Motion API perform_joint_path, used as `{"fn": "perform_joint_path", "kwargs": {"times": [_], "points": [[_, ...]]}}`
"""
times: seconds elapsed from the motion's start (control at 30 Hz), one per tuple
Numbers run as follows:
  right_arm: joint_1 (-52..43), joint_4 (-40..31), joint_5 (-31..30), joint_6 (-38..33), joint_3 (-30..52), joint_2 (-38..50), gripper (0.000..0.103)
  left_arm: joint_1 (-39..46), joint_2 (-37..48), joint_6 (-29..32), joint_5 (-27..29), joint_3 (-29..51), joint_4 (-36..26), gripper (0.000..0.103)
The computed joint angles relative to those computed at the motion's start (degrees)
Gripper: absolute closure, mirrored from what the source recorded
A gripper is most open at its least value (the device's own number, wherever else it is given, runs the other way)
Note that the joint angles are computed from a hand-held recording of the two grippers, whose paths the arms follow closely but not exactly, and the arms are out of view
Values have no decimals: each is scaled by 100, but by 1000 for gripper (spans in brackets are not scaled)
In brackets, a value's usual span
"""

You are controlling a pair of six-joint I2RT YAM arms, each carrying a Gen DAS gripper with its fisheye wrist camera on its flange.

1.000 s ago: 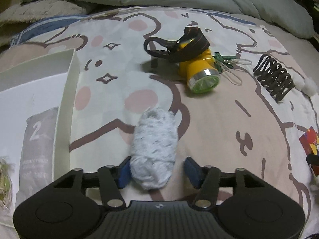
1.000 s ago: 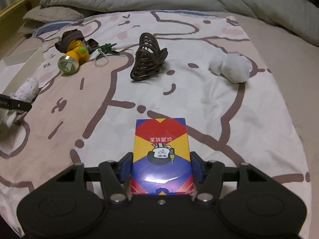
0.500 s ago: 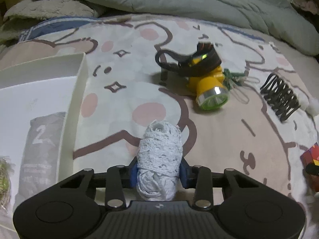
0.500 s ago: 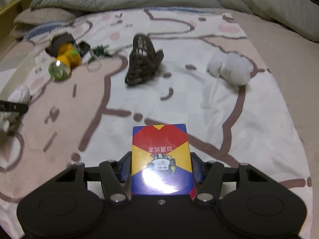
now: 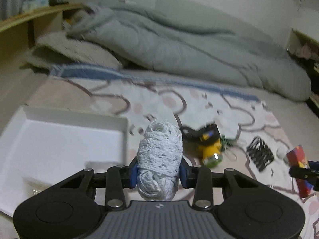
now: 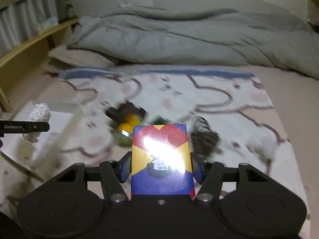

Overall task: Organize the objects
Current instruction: 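Carry the white roll with the left tool while the right tool carries the card box into the white box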

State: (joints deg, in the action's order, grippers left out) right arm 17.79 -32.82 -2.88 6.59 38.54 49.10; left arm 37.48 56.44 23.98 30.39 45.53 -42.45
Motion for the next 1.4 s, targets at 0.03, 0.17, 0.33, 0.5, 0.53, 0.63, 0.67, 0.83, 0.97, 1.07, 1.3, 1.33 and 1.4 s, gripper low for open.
{"fn": "perform_joint_path", "kwargs": {"times": [0.03,0.17,0.33,0.5,0.53,0.63,0.67,0.83,0.97,1.07,1.3,1.33,1.4], "points": [[318,31,180,181,101,70,43,248,26,159,170,132,-128,62],[1429,248,742,749,510,516,43,1162,263,812,752,537,-518,62],[2315,559,1089,1256,1012,1344,43,1933,726,1477,1014,862,-733,62],[2976,799,1380,1555,1476,2161,43,2468,1328,1921,1137,1180,-734,62],[3064,828,1415,1602,1568,2309,43,2591,1473,2022,1194,1258,-745,62],[3319,944,1505,1756,1847,2774,43,2821,1773,2222,1296,1421,-718,62],[3385,977,1528,1807,1941,2921,43,2874,1861,2274,1311,1456,-679,62],[3601,1161,1541,2037,2413,3646,43,3095,2276,2534,1300,1582,-357,62],[3734,1247,1451,2319,2756,4118,43,3211,2692,2806,1013,1733,-25,62],[3881,1295,1460,2448,3003,4427,43,3336,2988,3008,745,1862,229,62],[4051,1346,1453,2636,3723,5249,43,3455,3691,3083,220,2239,517,62],[4058,1353,1452,2657,3822,5353,43,3458,3760,3084,171,2253,559,62],[4062,1273,1496,2716,4135,5637,43,3439,3873,3074,93,2268,644,62]]}}
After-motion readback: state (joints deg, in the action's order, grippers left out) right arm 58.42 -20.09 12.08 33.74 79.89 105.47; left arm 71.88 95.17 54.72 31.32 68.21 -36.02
